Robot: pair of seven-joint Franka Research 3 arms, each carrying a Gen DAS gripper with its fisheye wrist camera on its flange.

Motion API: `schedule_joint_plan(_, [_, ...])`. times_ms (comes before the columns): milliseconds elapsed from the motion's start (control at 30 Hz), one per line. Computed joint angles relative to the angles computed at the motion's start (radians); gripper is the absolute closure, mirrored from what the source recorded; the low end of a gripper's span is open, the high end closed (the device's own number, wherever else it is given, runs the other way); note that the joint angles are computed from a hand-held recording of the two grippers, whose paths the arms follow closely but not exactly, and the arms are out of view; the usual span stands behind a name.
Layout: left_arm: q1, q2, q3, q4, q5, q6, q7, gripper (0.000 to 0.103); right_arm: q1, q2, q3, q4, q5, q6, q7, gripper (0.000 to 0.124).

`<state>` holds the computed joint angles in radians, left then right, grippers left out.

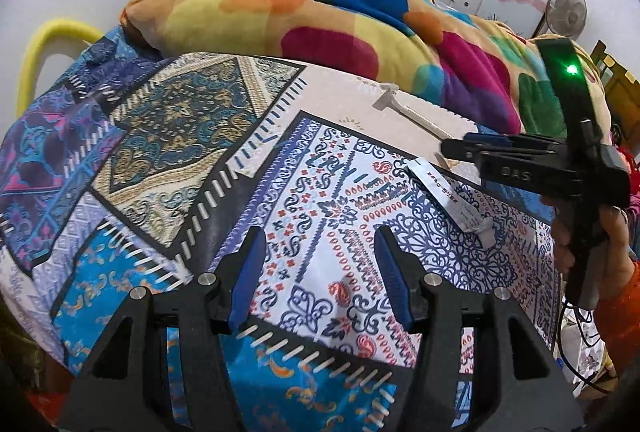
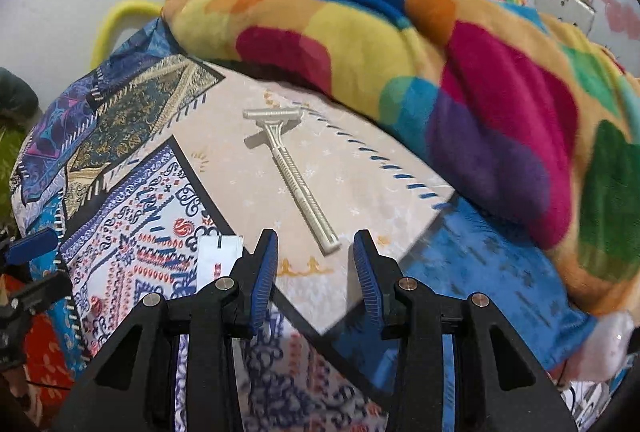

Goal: Collect trash
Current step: 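Move both open tools back over the white tube and silver razor on the quilt, then grasp the white tube with the left tool while the right tool grasps the silver razor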

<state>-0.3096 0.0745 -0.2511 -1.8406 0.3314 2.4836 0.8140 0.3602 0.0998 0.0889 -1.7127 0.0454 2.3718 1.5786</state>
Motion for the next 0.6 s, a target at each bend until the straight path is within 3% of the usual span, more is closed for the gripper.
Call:
schedule_joint_plan(67, [0.0, 0.017, 0.0, 0.015, -0.01, 0.0, 0.014, 0.048, 0.006, -0.001, 0.003, -0.007, -0.024, 0.016, -0.02, 0.091])
schedule_joint_plan(167, [-0.001, 0.043, -0.001, 0.039, -0.026, 0.001, 0.022, 0.048, 0.017, -0.004, 0.002, -0.021, -0.09, 0.04, -0.022, 0.113])
schedule_joint_plan(300, [-0.009, 0.071, -0.007, 0.069, -0.067, 0.013, 0.014, 0.048, 0.006, -0.032, -0.001, -0.053, -0.066, 0.041, -0.033, 0.115])
schedule_joint_plan(600, [-0.075, 0.177, -0.022, 0.226, -0.055, -0.063, 0.03, 0.048, -0.045, -0.275, 0.017, -0.328, -0.124, 0.06, 0.036, 0.115])
